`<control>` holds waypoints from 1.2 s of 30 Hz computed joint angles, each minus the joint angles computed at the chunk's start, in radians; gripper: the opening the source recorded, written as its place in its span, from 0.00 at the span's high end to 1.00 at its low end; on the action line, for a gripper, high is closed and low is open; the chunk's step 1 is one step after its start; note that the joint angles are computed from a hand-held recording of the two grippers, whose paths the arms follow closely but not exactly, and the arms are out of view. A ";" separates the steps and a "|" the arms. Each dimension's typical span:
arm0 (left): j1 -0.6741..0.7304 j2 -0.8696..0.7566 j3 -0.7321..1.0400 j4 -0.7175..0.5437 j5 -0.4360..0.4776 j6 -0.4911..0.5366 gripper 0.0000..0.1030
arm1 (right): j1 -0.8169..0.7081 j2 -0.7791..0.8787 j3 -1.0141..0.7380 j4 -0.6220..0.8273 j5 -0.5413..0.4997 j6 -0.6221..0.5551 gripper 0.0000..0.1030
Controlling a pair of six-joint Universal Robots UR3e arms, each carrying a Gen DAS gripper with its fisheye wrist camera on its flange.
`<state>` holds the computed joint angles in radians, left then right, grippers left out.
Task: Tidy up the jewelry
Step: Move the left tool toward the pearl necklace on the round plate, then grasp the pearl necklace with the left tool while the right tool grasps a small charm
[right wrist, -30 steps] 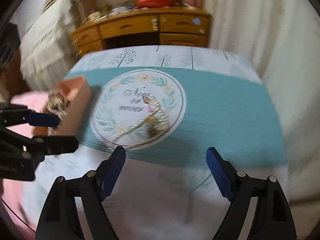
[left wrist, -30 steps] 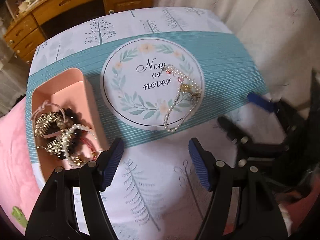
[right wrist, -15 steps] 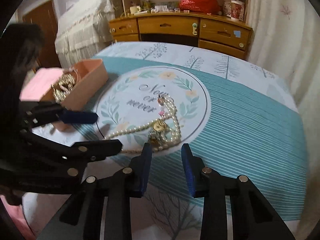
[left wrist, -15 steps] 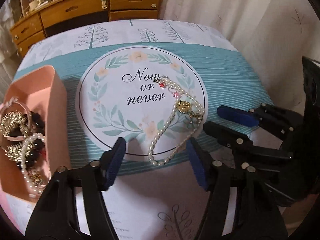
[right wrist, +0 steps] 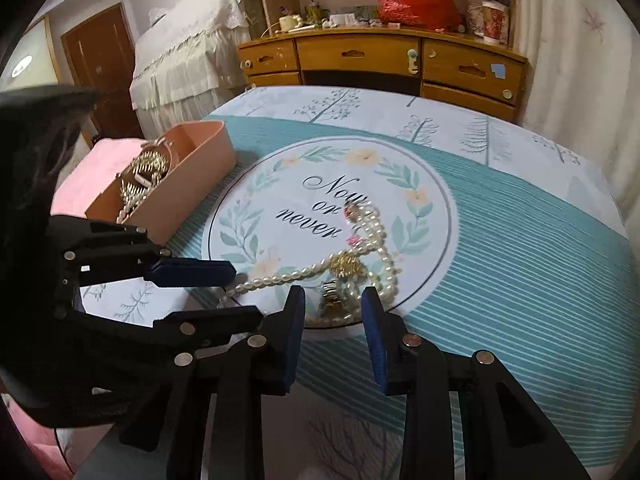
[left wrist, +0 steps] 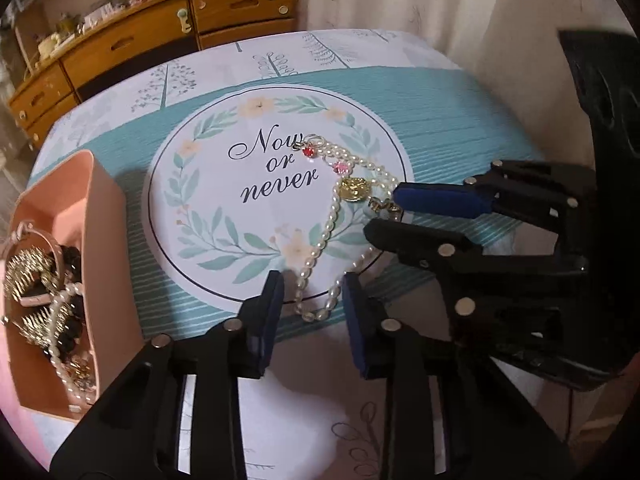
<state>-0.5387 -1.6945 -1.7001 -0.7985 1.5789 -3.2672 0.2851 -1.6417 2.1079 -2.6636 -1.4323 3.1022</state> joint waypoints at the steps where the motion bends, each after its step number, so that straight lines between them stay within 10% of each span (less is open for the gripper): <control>1: -0.005 0.000 -0.002 0.005 0.011 0.006 0.79 | 0.010 0.010 -0.006 -0.009 -0.007 -0.001 0.74; 26: -0.004 0.153 -0.123 0.012 -0.025 0.023 1.00 | -0.032 -0.099 -0.007 0.071 -0.029 0.089 0.83; 36: -0.080 -0.123 0.162 -0.015 0.031 -0.039 1.00 | -0.197 -0.278 0.096 0.148 -0.048 0.110 0.83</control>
